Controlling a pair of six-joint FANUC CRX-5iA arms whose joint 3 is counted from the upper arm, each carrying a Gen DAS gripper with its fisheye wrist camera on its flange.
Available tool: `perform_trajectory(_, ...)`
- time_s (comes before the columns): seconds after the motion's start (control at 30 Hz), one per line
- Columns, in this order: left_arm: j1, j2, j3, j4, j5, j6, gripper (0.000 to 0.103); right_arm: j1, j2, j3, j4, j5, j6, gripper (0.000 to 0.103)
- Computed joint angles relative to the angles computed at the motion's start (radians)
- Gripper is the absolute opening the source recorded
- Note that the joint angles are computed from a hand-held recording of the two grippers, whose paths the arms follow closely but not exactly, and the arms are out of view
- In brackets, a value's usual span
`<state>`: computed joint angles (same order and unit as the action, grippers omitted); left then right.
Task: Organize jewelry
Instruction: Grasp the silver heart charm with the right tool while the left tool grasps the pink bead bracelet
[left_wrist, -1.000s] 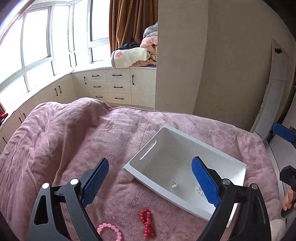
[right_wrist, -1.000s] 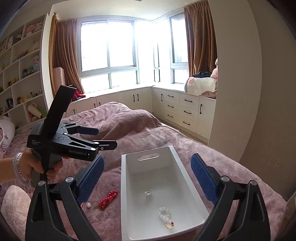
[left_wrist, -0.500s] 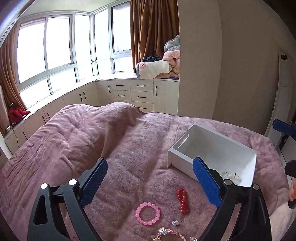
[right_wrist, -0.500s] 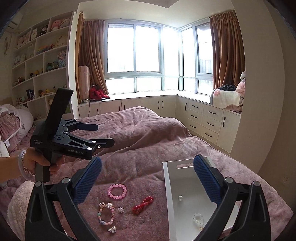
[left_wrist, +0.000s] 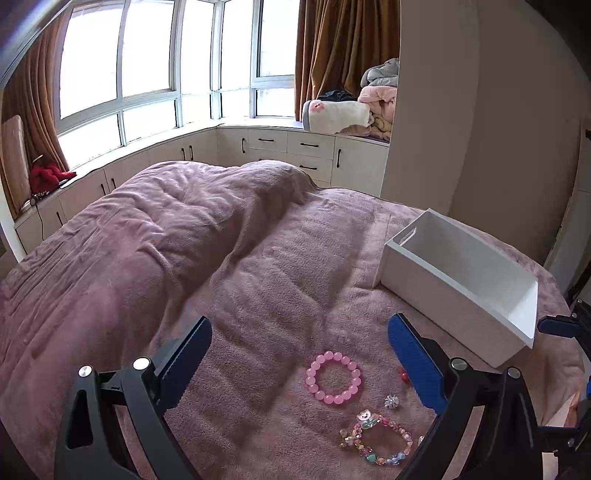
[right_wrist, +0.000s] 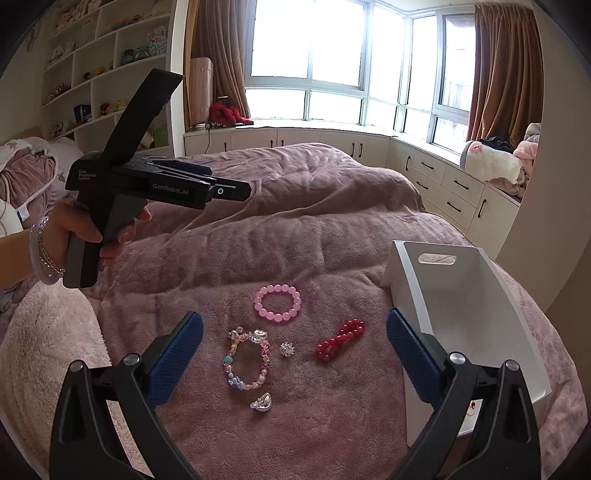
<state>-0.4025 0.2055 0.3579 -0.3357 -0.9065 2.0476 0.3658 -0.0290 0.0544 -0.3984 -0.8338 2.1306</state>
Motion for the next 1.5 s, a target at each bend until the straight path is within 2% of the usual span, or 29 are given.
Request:
perform_trajectory(0.1,0.015,0.029,-0.013,0.022,-0.012,0.002,0.097,0.034,-0.007,-0.061,0.027,0.016,0.033,0.096)
perform_trajectory(0.17,0.038,0.048,-0.033,0.075,0.000,-0.008,0.097,0.050,0.001,-0.085,0.038,0.012,0.056,0.086)
perform_trajectory(0.27,0.066,0.073,-0.061,0.140,0.024,-0.009,0.097,0.062,0.042,-0.076,0.044,-0.043,0.065,0.077)
perform_trajectory(0.5,0.064,0.129,-0.066,0.147,0.021,0.003,0.097,0.070,0.130,-0.057,0.078,-0.093,0.015,0.068)
perform_trajectory(0.67,0.034,0.186,-0.010,0.107,-0.023,-0.035,0.097,0.059,0.175,-0.038,0.081,-0.127,-0.032,0.063)
perform_trajectory(0.8,0.032,0.217,0.006,0.129,-0.016,-0.070,0.097,0.060,0.183,-0.047,0.091,-0.125,-0.044,0.055)
perform_trajectory(0.87,0.031,0.235,0.021,0.128,-0.026,-0.064,0.097,0.057,0.183,-0.049,0.089,-0.118,-0.048,0.047)
perform_trajectory(1.07,0.029,0.249,0.015,0.119,-0.011,-0.040,0.097,0.031,0.208,-0.018,0.049,-0.144,-0.047,0.039)
perform_trajectory(1.13,0.032,0.239,-0.006,0.128,0.011,-0.040,0.090,0.027,0.211,-0.014,0.041,-0.146,-0.049,0.036)
perform_trajectory(1.17,0.035,0.236,-0.013,0.135,0.014,-0.041,0.077,0.024,0.215,-0.009,0.036,-0.150,-0.049,0.035)
perform_trajectory(1.2,0.032,0.234,-0.014,0.122,0.007,-0.026,0.070,0.018,0.221,0.002,0.024,-0.162,-0.045,0.034)
perform_trajectory(1.27,0.034,0.219,-0.039,0.125,0.030,-0.030,0.064,0.000,0.238,0.031,-0.014,-0.199,-0.041,0.023)
perform_trajectory(1.3,0.032,0.217,-0.042,0.118,0.030,-0.030,0.060,-0.003,0.242,0.036,-0.020,-0.207,-0.038,0.021)
perform_trajectory(1.33,0.033,0.213,-0.048,0.120,0.036,-0.037,0.059,-0.002,0.239,0.035,-0.021,-0.207,-0.037,0.021)
perform_trajectory(1.43,0.032,0.205,-0.056,0.114,0.038,-0.026,0.044,-0.007,0.238,0.037,-0.032,-0.213,-0.032,0.021)
perform_trajectory(1.5,0.038,0.196,-0.070,0.129,0.050,-0.015,0.027,-0.014,0.239,0.043,-0.046,-0.222,-0.029,0.020)
